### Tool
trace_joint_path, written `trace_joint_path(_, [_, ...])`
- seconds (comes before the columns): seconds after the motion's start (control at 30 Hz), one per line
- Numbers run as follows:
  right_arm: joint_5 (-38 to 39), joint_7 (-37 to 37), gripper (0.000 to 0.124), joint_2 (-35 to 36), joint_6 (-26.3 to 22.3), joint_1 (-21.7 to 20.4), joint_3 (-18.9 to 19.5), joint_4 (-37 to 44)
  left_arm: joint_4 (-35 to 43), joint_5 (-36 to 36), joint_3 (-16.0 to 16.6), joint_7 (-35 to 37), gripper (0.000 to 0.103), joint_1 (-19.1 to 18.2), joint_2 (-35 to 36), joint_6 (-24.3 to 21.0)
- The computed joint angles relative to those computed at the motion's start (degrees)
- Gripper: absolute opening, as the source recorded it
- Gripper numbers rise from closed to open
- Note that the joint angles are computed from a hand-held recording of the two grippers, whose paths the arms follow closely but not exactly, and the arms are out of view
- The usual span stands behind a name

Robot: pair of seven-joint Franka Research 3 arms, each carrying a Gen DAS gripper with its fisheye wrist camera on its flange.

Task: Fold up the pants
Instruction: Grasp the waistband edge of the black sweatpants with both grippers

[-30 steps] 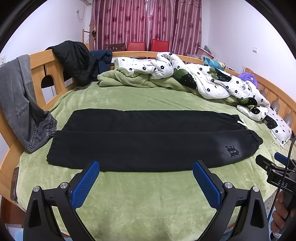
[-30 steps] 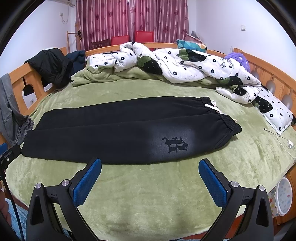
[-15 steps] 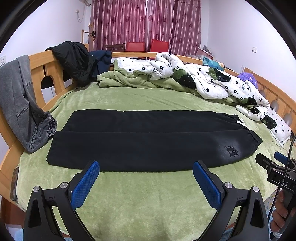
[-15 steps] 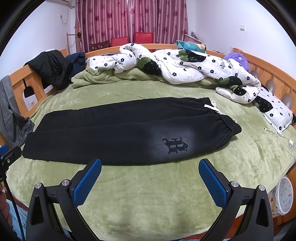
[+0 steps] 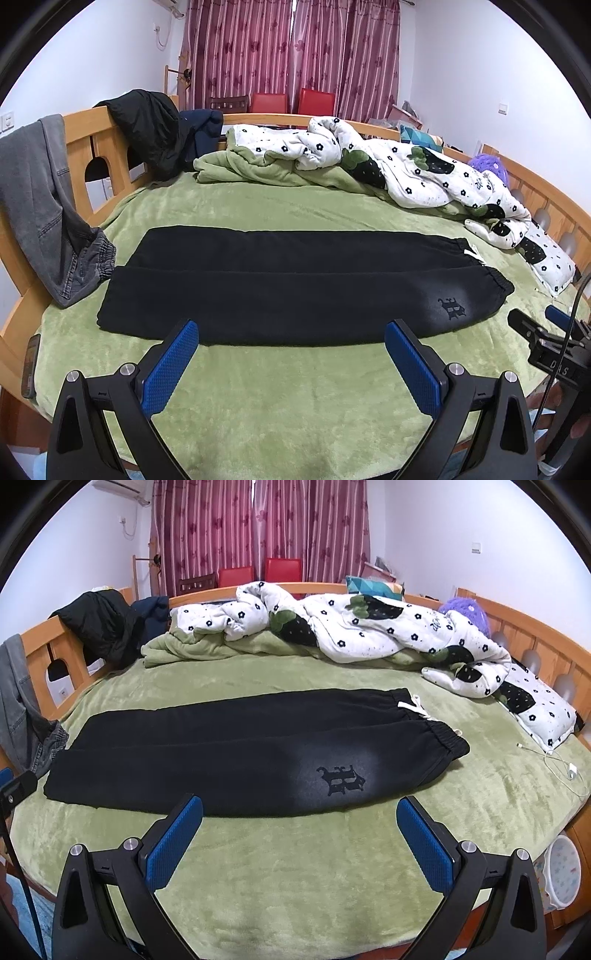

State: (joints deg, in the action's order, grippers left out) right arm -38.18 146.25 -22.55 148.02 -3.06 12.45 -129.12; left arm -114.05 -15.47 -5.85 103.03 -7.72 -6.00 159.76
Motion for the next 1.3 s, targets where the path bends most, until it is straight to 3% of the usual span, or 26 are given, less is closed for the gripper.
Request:
trace_joint_path(0.13, [-0.3,0.9,0.103,-1.1,1.5,-0.2,0.1,-1.5,-0.7,1.2,0.1,-0.4,0.102,0.5,-1.0,0.3])
trace_joint_path(0.3, [5.9,-4.0,0.102,-1.4,5.8,0.7,-2.6,-3.8,-1.2,-0.6,1.2,0.3,0.102,0.4,-1.1,0.2])
trace_joint_path(0.4, [6.9,-4.8,0.101,-0.9,6.9,-1.0,-2.0,-4.5,0.0,-6.4,2.5,5.3,0.102,0.0,0.3,-1.8])
trace_joint_path(0.53, [8.9,-6.2,0.097,0.6,10.2,-2.7,-2.9,-6.0,2.7,-10.4,1.9,7.5,0.099,1.9,4.4,-2.8])
trace_joint_path(0.7, [16.0,-10.7,0.077,4.6,17.4,-2.9,-6.6,-8.7,4.9,-17.7,-0.1,10.7,0.095,5.8,10.4,-2.4])
trace_joint_path(0.8, [19.6,-13.3,0.064,8.4,20.1,-3.9,-7.7,-8.7,7.6,-17.7,-1.5,9.5,0.088,8.5,14.7,-4.9])
trace_joint_path(1.0, [27.1,-14.8,0.062,16.8,26.7,-4.4,-10.8,-6.5,13.9,-16.7,-4.2,4.5,0.087,13.2,24.0,-5.9])
trace_joint_path(1.07, [34.8,-19.7,0.062,19.6,28.3,-1.9,-13.4,-4.9,16.2,-15.9,-5.2,2.8,0.083,14.5,26.6,-6.8])
trace_joint_path(1.13, [50.5,-31.3,0.062,22.7,28.1,1.1,-15.2,-2.5,18.7,-17.2,-7.0,1.4,0.079,16.4,29.4,-7.9])
trace_joint_path(1.23, [69.4,-44.7,0.060,27.2,28.7,0.5,-13.2,1.4,20.7,-19.5,-9.6,1.2,0.078,18.8,31.6,-6.7])
trace_joint_path(1.3, [70.7,-44.5,0.051,28.7,30.9,1.4,-14.0,2.5,23.9,-17.6,-9.2,-2.0,0.073,18.5,33.9,-7.5])
